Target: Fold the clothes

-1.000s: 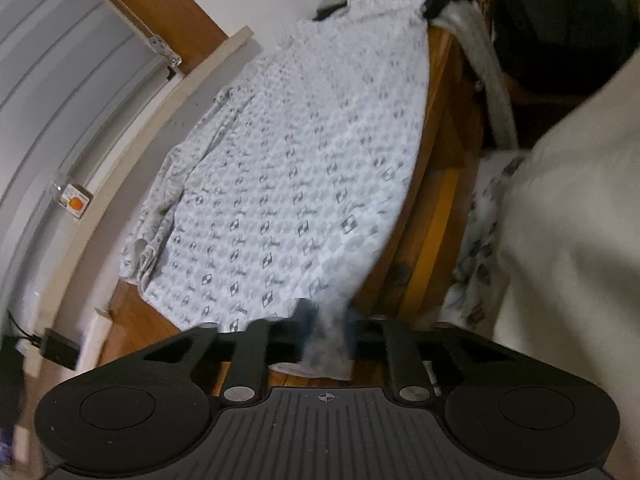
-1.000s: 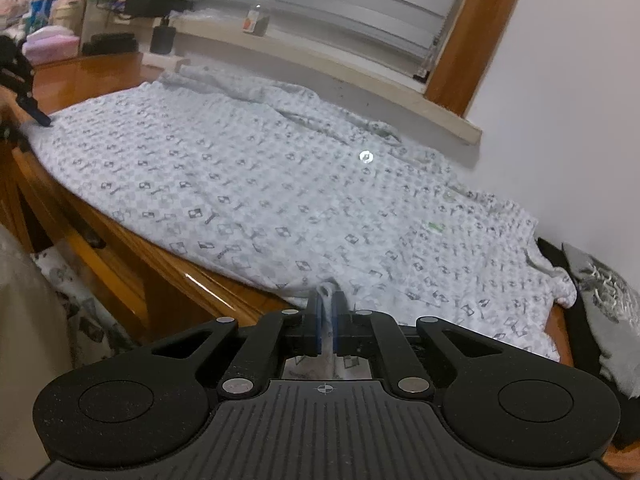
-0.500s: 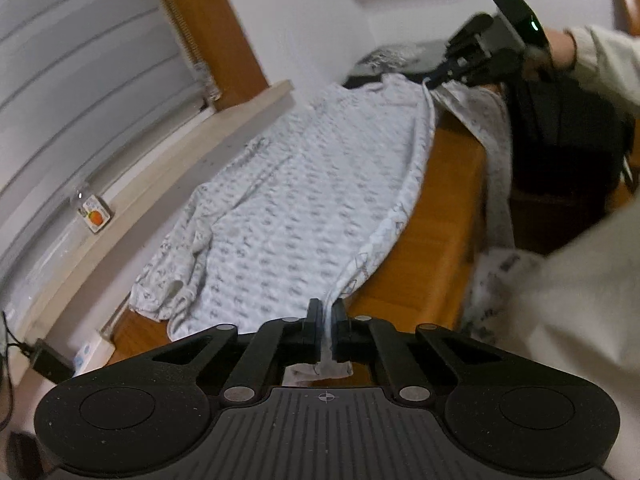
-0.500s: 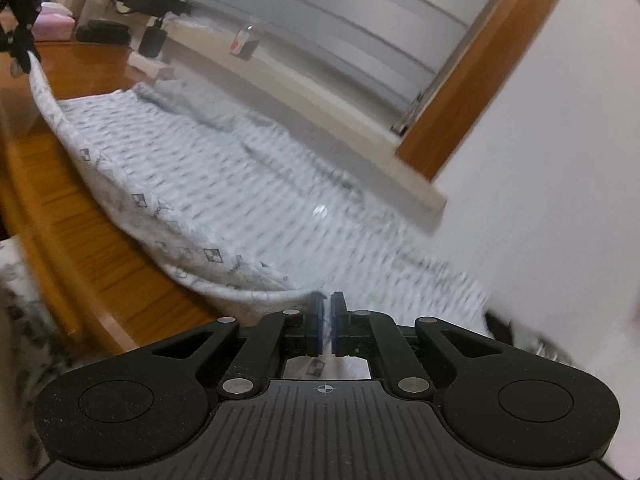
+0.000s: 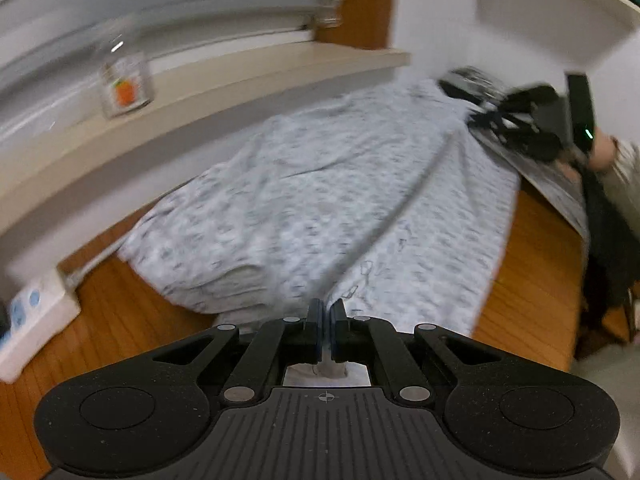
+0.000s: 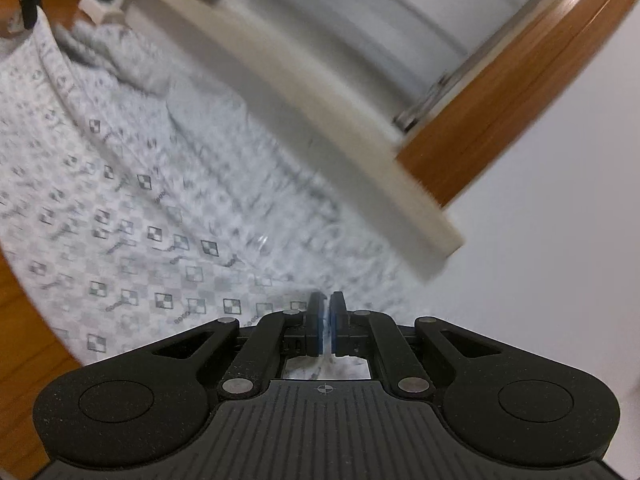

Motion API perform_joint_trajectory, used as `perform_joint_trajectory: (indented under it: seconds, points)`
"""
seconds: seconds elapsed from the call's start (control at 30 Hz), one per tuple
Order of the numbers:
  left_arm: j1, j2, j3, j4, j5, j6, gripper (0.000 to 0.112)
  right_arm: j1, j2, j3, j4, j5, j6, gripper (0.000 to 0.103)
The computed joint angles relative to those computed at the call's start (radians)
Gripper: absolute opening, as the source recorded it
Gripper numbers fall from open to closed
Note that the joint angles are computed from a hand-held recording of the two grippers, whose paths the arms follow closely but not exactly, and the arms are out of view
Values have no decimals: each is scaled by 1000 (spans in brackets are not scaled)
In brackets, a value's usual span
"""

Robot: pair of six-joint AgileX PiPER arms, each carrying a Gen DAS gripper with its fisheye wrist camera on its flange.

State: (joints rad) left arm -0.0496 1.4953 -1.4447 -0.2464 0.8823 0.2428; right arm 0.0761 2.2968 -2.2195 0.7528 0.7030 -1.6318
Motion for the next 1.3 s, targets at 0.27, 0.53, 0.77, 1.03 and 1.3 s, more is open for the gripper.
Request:
perform_joint_trajectory:
  seconds: [0.27, 0.53, 0.77, 1.03, 1.3]
  points:
    - [20, -20, 35, 75, -18, -137, 16, 0, 62, -97, -22, 88, 133, 12]
    - [-106, -48, 28, 402, -44, -425, 46, -13, 211, -368, -92, 237, 369, 24]
    - [-208, -7, -27, 442, -94, -464, 62, -26, 250, -438, -80, 261, 426, 37]
    - [-263, 70, -23, 394, -149, -433, 56, -51, 193, -324, 9, 239, 361, 37]
    - [-285, 25, 92, 458, -134, -518, 56, -90, 95, -145, 94, 282, 263, 39]
